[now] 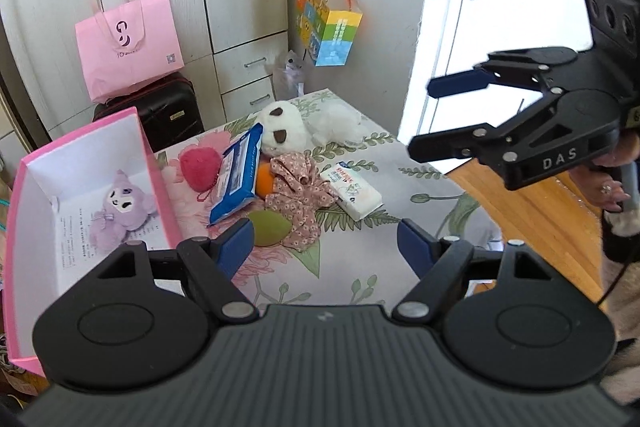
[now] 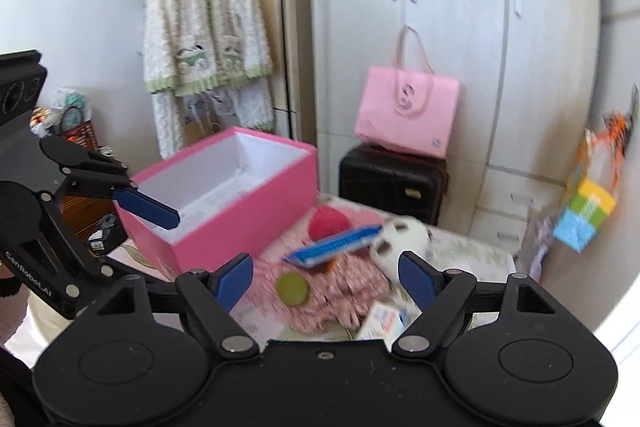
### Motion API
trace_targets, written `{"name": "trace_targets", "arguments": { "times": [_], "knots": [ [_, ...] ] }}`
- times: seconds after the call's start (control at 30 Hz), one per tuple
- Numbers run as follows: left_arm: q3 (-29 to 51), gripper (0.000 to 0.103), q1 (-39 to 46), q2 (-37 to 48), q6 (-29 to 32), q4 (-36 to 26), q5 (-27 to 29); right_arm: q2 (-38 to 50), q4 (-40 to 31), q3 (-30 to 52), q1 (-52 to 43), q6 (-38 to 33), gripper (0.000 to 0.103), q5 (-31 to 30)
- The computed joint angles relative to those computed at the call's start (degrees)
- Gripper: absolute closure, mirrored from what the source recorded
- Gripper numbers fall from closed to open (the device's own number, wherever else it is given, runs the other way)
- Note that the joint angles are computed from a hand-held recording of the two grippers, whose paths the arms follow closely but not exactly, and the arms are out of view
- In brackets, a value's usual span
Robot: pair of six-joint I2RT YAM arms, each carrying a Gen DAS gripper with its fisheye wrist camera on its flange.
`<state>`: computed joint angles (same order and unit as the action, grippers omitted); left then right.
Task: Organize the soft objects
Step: 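Move both grippers back from the box toward the remaining objects, then grasp the green sponge with the left gripper while the right grasps the white tissue pack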
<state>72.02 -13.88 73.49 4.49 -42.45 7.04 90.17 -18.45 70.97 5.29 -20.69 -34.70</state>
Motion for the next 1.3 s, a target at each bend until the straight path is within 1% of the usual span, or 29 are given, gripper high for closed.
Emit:
{"name": "trace_targets", "arguments": {
  "times": [0.13, 0.27, 0.33, 0.4, 0.47, 0.5, 0.53, 0.57, 0.63, 0.7, 0.77, 0.9, 0.93, 0.97, 1.0, 1.03, 1.07, 1.2, 1.3],
  "knots": [
    [-3.05, 0.027, -1.20, 3.01, -2.85, 5.60, -2.12, 2.31, 6.70, -4.52, -1.22, 1.22, 0.019, 1.16],
    [-6.33, 0.027, -3.58, 5.98, -5.70, 12.74, -7.92, 6.67, 15.29, -8.17, -2.29, 3.03, 0.019, 0.85],
    [-6.52, 0.028, -3.66, 7.90, -6.48, 15.29, -8.47, 9.10, 19.78, -9.47, -1.99, 3.26, 0.019, 1.79],
    [-5.83, 0.028, -3.81, 9.90, -6.00, 17.58, -9.54, 11.40, 24.22, -10.36, -1.29, 3.45, 0.019, 3.21],
    [-6.17, 0.029, -4.66, 11.32, -7.07, 21.36, -12.47, 13.44, 27.61, -10.93, -0.24, 3.46, 0.020, 5.03],
    [-6.20, 0.031, -5.25, 12.33, -7.93, 22.72, -14.68, 14.29, 29.30, -11.35, 0.08, 3.25, 0.020, 5.64],
    [-5.95, 0.033, -5.74, 13.41, -8.61, 23.42, -16.46, 15.37, 30.78, -11.45, 0.61, 3.03, 0.020, 6.19],
    [-5.68, 0.033, -5.77, 14.45, -9.40, 23.96, -16.88, 16.35, 31.54, -11.24, 1.01, 2.74, 0.020, 6.75],
    [-5.04, 0.034, -5.09, 15.96, -11.33, 24.03, -15.92, 17.94, 33.05, -11.10, 1.95, 2.52, 0.020, 8.72],
    [-5.06, 0.036, -4.74, 16.99, -11.83, 24.77, -16.04, 19.56, 35.27, -11.04, 3.36, 2.73, 0.020, 12.74],
    [-5.45, 0.040, -5.06, 17.90, -12.56, 26.09, -18.35, 21.04, 37.40, -10.89, 4.50, 2.32, 0.020, 15.51],
    [-5.46, 0.045, -5.45, 20.56, -16.23, 26.70, -21.64, 23.62, 37.12, -8.91, 5.44, 2.51, 0.021, 16.64],
    [-5.97, 0.045, -5.74, 21.02, -17.51, 27.41, -23.31, 23.96, 36.43, -8.41, 5.57, 2.93, 0.025, 16.34],
    [-6.95, 0.045, -5.97, 21.15, -18.84, 28.72, -24.57, 24.30, 35.59, -7.81, 5.59, 3.45, 0.032, 15.95],
    [-7.98, 0.045, -6.00, 21.10, -19.38, 30.12, -24.94, 24.55, 34.87, -7.34, 5.59, 3.91, 0.037, 15.61],
    [-9.15, 0.045, -5.83, 20.74, -20.05, 31.70, -24.77, 24.79, 34.42, -6.97, 5.55, 4.40, 0.045, 15.29],
    [-10.53, 0.045, -5.56, 20.29, -20.63, 33.79, -24.40, 25.04, 33.81, -6.53, 5.39, 5.07, 0.049, 14.50],
    [-13.09, 0.049, -4.98, 19.84, -23.33, 37.77, -25.48, 25.54, 33.33, -6.06, 5.34, 8.03, 0.052, 14.35],
    [-13.10, 0.049, -3.82, 20.36, -26.26, 37.33, -24.25, 26.54, 30.96, -4.43, 5.84, 9.82, 0.052, 16.96]
  ]
}}
